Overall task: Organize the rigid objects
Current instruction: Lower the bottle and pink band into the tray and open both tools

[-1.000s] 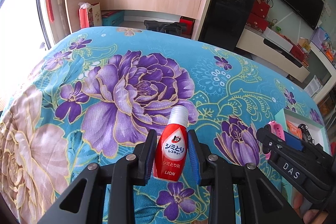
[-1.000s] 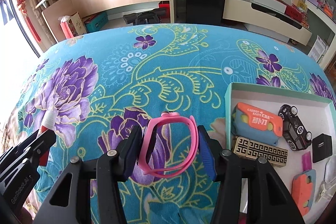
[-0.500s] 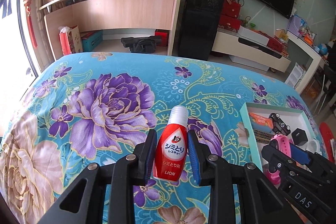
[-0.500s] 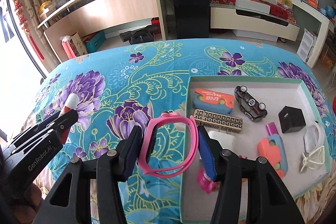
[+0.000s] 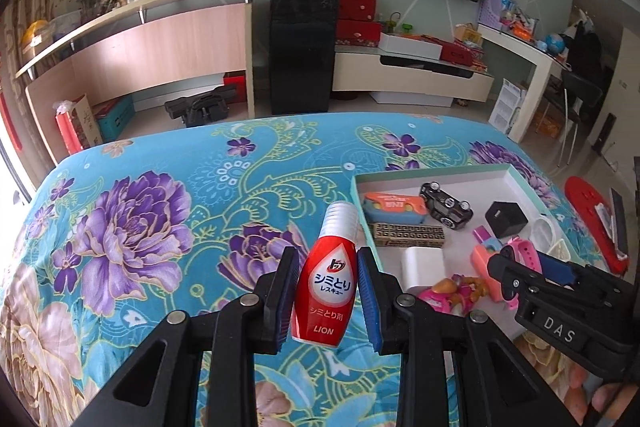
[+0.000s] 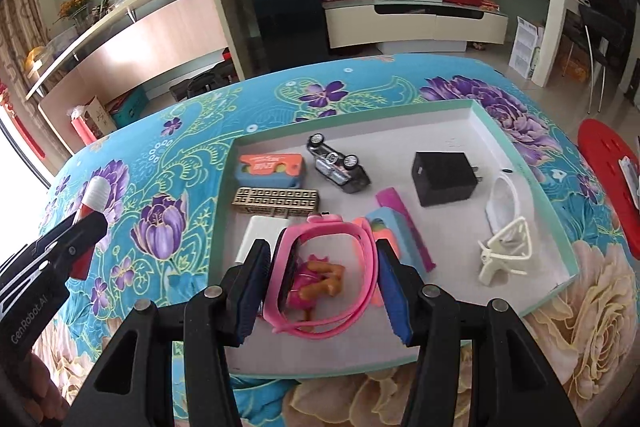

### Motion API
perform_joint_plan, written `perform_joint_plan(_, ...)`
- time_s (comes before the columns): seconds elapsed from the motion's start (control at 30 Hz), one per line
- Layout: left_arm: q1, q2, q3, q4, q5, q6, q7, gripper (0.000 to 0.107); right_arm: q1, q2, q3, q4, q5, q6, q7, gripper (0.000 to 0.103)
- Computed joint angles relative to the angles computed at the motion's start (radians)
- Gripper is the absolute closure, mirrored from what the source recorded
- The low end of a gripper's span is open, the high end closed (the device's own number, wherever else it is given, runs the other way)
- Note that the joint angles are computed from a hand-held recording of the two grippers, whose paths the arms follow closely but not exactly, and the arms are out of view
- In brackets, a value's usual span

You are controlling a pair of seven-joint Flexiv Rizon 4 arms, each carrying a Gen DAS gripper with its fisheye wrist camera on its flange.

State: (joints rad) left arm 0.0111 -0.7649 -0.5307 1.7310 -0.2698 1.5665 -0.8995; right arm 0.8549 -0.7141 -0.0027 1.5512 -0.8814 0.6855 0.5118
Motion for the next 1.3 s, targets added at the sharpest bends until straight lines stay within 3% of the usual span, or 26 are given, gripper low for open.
perform_joint_plan(0.23,-0.033,0.004,-0.032,0.032,0.032,-0.026,0.066,0.075,-0.010,0.074,0.015,0.118,-0.014,-0.030,0.105,0.048)
perform_joint_plan(0.43,-0.103,0.005,0.021,0.030,0.034,-0.055,0.087,0.075,-0.038,0.105,0.037,0.180,-0.046,-0.003,0.178,0.048)
perform_joint_plan(0.7,-0.196,-0.006,0.117,0.013,0.036,-0.052,0.079,0.075,-0.057,0.084,0.047,0.173,-0.051,0.055,0.154,0.048)
perform_joint_plan(1.03,-0.189,-0.014,0.114,0.008,0.035,-0.045,0.057,0.074,-0.052,0.057,0.046,0.141,0.003,0.060,0.087,0.047)
perform_joint_plan(1.1,-0.198,-0.011,0.128,0.007,0.034,-0.058,0.048,0.068,-0.047,0.058,0.041,0.142,0.008,0.058,0.086,0.047)
perform_joint_plan(1.17,-0.202,-0.008,0.135,0.008,0.030,-0.074,0.041,0.056,-0.046,0.061,0.038,0.147,0.008,0.068,0.092,0.046)
perform_joint_plan(1.3,-0.197,-0.003,0.130,0.024,0.034,-0.059,0.044,0.052,-0.047,0.061,0.040,0.150,0.021,0.073,0.087,0.039)
